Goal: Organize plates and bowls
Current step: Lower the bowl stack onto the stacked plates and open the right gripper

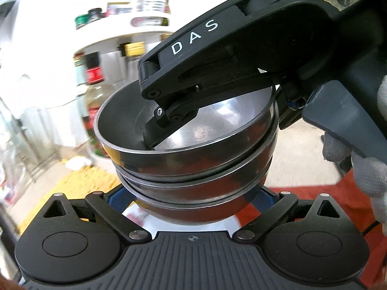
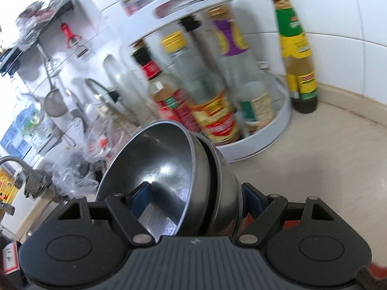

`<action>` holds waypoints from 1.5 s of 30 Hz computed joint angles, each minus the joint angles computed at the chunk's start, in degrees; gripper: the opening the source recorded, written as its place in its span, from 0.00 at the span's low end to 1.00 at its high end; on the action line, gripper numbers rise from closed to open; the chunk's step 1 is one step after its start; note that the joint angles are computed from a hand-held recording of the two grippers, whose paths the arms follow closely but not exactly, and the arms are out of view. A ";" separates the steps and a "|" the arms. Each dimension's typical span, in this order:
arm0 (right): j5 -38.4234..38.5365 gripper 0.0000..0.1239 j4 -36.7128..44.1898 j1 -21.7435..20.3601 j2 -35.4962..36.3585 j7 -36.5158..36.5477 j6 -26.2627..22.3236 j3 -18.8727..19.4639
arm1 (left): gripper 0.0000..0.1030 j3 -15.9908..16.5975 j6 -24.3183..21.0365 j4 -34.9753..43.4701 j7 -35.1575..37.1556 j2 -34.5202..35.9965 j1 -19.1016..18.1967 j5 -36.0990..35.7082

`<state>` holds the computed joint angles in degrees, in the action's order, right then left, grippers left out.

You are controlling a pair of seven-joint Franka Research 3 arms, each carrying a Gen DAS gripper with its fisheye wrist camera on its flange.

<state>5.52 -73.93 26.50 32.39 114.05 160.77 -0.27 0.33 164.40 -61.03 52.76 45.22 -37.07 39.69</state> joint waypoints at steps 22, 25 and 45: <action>-11.31 0.62 -0.26 11.90 1.69 18.70 1.39 -5.57 | 0.98 3.49 9.67 -26.62 -20.49 -17.32 1.71 22.65; -11.94 0.62 -0.84 12.07 1.79 20.33 3.14 -6.27 | 0.98 2.22 8.84 -24.19 -20.09 -15.28 2.48 23.19; -2.36 0.62 7.51 4.63 10.23 10.42 1.28 -0.84 | 0.98 -3.54 0.86 -7.61 4.27 -1.01 5.15 -0.02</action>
<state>3.17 -66.41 31.13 42.62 124.47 162.05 -1.10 -3.21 165.26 -68.64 57.03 44.22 -31.92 39.66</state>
